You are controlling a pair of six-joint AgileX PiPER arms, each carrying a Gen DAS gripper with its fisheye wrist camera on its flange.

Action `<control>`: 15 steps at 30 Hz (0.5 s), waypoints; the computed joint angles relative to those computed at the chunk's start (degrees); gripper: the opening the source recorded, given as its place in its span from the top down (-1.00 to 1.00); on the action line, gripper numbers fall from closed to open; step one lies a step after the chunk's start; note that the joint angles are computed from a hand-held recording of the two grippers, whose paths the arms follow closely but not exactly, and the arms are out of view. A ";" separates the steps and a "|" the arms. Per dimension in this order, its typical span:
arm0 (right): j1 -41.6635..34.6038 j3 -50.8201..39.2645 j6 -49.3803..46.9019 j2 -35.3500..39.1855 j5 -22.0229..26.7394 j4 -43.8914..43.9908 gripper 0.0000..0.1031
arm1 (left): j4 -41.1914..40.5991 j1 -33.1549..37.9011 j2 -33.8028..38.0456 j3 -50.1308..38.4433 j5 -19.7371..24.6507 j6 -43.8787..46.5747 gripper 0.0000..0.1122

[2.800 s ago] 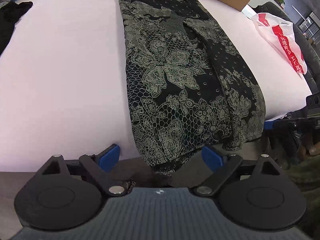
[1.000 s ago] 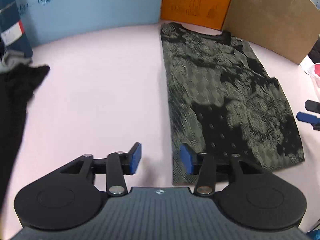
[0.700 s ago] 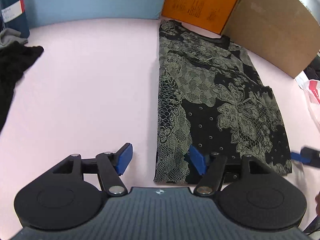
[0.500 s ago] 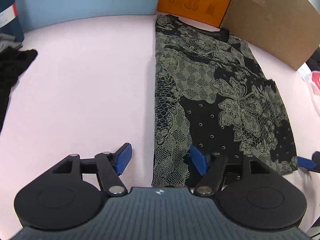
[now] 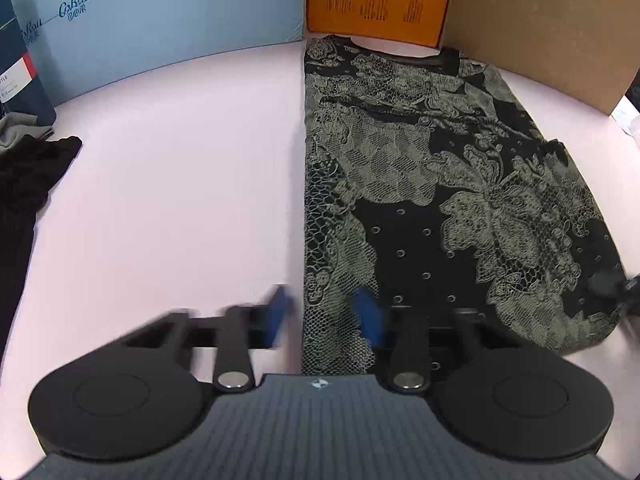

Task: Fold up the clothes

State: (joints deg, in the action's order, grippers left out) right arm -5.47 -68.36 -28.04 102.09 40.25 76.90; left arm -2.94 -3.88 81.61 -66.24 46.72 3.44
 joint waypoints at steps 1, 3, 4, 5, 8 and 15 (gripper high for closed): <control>-0.39 0.73 -1.35 0.09 0.24 1.74 0.98 | 0.86 -0.43 -0.02 -0.21 0.33 -1.01 0.81; -0.51 1.51 -2.65 -0.14 0.17 3.16 0.97 | 2.55 -1.21 -0.25 0.03 0.13 -2.78 0.86; -0.37 1.53 -2.57 -0.19 0.03 3.12 0.97 | 3.29 -1.58 -0.47 0.34 -0.15 -3.51 0.87; -0.42 1.54 -2.63 -0.14 0.18 3.33 0.97 | 4.10 -2.03 -0.70 0.61 -0.32 -4.28 0.90; -1.04 1.71 -2.55 0.13 1.48 4.67 0.94 | 4.95 -2.68 -1.13 0.76 0.17 -5.30 0.94; -1.88 2.81 -1.09 -1.05 3.88 3.76 0.93 | 4.82 -2.93 -1.44 0.51 1.90 -5.24 0.95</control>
State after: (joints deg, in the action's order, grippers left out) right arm -7.36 -65.55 -29.13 101.04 44.13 80.66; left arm 1.88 -6.81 80.17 -65.73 48.62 -1.80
